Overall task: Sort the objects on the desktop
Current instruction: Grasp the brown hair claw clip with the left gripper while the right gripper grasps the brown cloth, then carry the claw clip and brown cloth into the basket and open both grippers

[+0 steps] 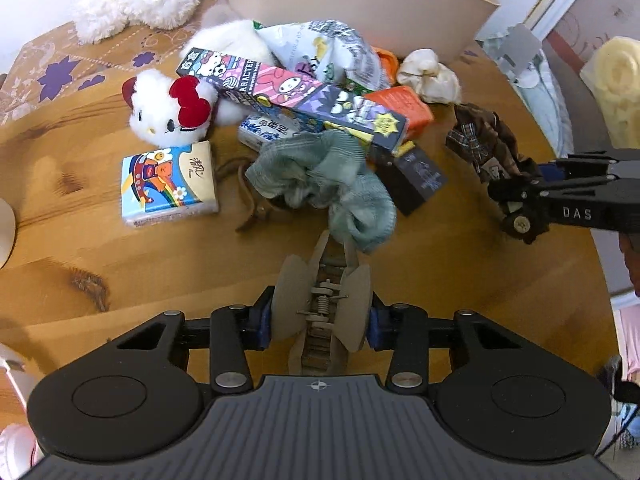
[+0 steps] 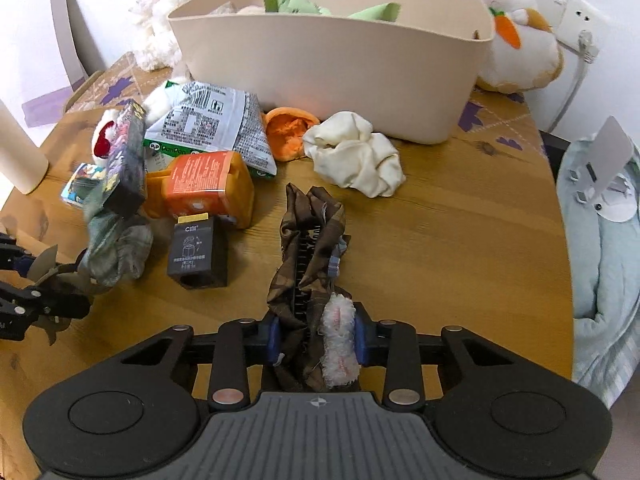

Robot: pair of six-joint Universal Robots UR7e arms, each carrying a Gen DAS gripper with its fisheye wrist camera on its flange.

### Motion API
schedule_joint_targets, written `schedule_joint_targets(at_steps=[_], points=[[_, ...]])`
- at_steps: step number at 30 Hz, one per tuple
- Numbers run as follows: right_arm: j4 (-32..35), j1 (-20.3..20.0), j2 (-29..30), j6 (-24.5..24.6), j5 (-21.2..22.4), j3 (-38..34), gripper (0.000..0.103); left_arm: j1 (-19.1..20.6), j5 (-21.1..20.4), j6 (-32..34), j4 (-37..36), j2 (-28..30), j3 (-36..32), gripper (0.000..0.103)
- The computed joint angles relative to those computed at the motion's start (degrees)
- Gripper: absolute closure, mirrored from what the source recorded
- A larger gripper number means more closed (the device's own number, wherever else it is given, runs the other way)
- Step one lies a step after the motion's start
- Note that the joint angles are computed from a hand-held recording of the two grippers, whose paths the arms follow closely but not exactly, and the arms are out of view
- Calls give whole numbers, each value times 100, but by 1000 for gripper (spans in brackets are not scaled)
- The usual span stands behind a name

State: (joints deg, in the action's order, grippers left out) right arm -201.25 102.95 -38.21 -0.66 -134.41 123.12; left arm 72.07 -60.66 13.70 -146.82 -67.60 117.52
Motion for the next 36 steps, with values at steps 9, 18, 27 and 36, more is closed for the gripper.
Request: schedule_joint_targets(at_steps=[9, 18, 27, 36], points=[[-320, 171, -252, -148, -13, 202, 71, -207, -151, 55, -44, -381, 128, 59], [-498, 323, -542, -450, -83, 181, 71, -373, -172, 332, -217, -440, -115, 59], [-438, 347, -635, -854, -155, -277, 71, -536, -103, 837, -727, 79, -850, 59], [-432, 327, -522, -1579, -184, -1016, 71, -743, -65, 1208, -1247, 776, -1644, 59]])
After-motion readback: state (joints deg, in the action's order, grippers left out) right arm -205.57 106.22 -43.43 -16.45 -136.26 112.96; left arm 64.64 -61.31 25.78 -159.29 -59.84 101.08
